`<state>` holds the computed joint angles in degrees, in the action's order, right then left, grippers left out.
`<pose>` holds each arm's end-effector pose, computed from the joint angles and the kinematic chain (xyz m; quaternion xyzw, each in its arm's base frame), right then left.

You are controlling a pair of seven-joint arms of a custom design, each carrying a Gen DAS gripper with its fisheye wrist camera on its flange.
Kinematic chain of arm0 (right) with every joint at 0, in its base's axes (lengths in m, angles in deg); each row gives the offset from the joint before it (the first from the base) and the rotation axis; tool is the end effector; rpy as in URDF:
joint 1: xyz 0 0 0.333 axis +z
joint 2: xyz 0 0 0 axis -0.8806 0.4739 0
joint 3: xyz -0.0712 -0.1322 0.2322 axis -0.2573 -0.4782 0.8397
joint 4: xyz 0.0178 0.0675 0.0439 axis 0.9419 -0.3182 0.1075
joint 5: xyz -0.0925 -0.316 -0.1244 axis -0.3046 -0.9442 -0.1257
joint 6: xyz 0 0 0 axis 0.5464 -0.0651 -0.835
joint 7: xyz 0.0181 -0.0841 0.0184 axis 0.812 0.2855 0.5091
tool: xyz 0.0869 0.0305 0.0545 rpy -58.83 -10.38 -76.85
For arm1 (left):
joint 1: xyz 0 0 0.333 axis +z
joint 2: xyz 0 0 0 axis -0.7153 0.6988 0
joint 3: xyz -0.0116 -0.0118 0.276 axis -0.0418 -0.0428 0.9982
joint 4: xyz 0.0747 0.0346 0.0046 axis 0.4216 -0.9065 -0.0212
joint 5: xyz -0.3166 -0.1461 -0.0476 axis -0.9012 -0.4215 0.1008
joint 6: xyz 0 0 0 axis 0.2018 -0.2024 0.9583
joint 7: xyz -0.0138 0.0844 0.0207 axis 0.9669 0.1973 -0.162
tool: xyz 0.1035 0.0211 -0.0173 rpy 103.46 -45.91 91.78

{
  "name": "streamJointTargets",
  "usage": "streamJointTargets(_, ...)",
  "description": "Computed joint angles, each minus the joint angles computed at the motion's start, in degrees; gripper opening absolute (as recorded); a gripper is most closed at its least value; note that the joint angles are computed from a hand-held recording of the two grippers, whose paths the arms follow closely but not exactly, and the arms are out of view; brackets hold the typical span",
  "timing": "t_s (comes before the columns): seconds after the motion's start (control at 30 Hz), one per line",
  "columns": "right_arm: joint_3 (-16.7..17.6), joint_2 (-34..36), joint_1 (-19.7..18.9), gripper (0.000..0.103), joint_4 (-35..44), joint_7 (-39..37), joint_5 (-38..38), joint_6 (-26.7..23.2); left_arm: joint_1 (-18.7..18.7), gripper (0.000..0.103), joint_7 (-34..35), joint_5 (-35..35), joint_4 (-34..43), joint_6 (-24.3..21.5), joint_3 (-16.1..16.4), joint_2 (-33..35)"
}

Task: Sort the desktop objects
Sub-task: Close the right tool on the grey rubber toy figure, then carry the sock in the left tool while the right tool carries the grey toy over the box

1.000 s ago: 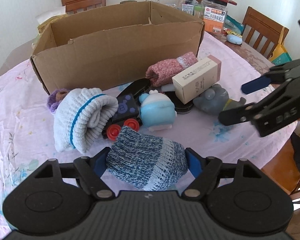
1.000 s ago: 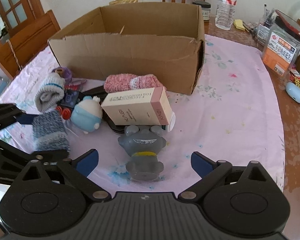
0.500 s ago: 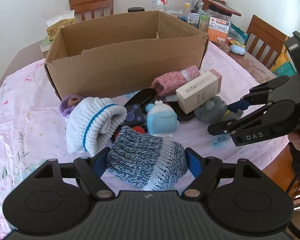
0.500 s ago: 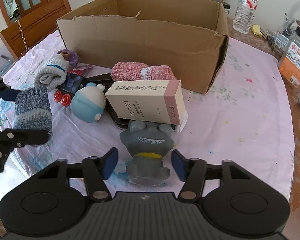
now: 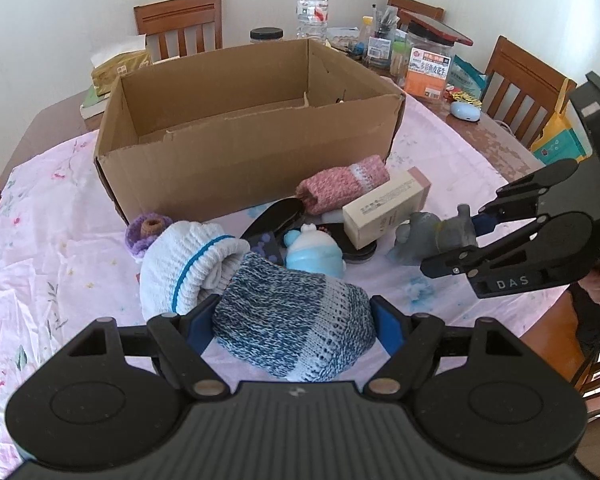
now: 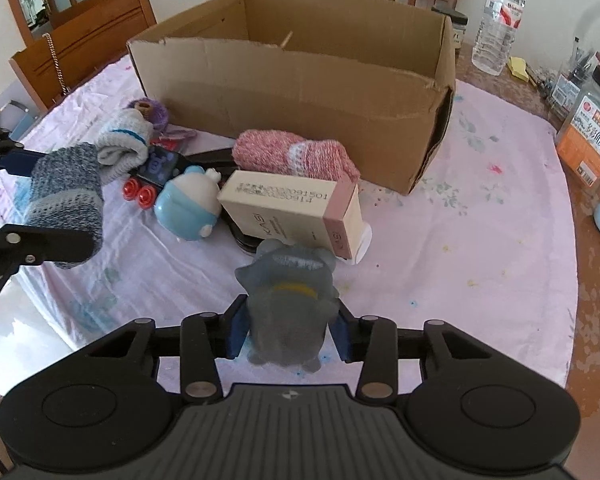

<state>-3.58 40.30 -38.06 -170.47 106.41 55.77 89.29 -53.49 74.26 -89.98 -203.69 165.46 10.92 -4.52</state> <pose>0.5086 0.3085 0.4926 -0.7780 0.5675 -0.1334 0.2342 0.4995 -0.1557 0.5155 -0.5098 0.7971 -0.2789 0.1643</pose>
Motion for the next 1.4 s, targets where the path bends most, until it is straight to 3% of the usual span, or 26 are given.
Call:
streamJointTargets(0.13, 0.1, -0.9, 0.1, 0.040, 0.0, -0.3, -0.5, -0.7, -0.4, 0.078, 1.8, -1.2, -0.1, 0.2, 0.2, -0.5)
streamJointTargets(0.57, 0.1, -3.8, 1.0, 0.040, -0.9, 4.3, -5.1, -1.8, -1.1, 0.078, 9.5, -7.2, 0.8, -0.4, 1.4, -1.5)
streamJointTargets(1.0, 0.4, -3.6, 1.9, 0.040, 3.2, 9.3, -10.4, -3.6, 0.0, 0.078, 18.0, -11.4, 6.2, -4.8, 2.3, 0.4)
streamJointTargets(1.17, 0.2, -2.1, 1.9, 0.040, 5.7, 8.3, -10.8, -4.1, 0.8, 0.078, 16.6, -9.9, 9.6, -6.0, 1.7, 2.3)
streamJointTargets(1.4, -0.1, -0.2, 0.3, 0.040, 8.5, -1.4, -5.6, -1.8, 1.0, 0.078, 8.5, -4.2, 14.7, -6.1, 0.4, 5.8)
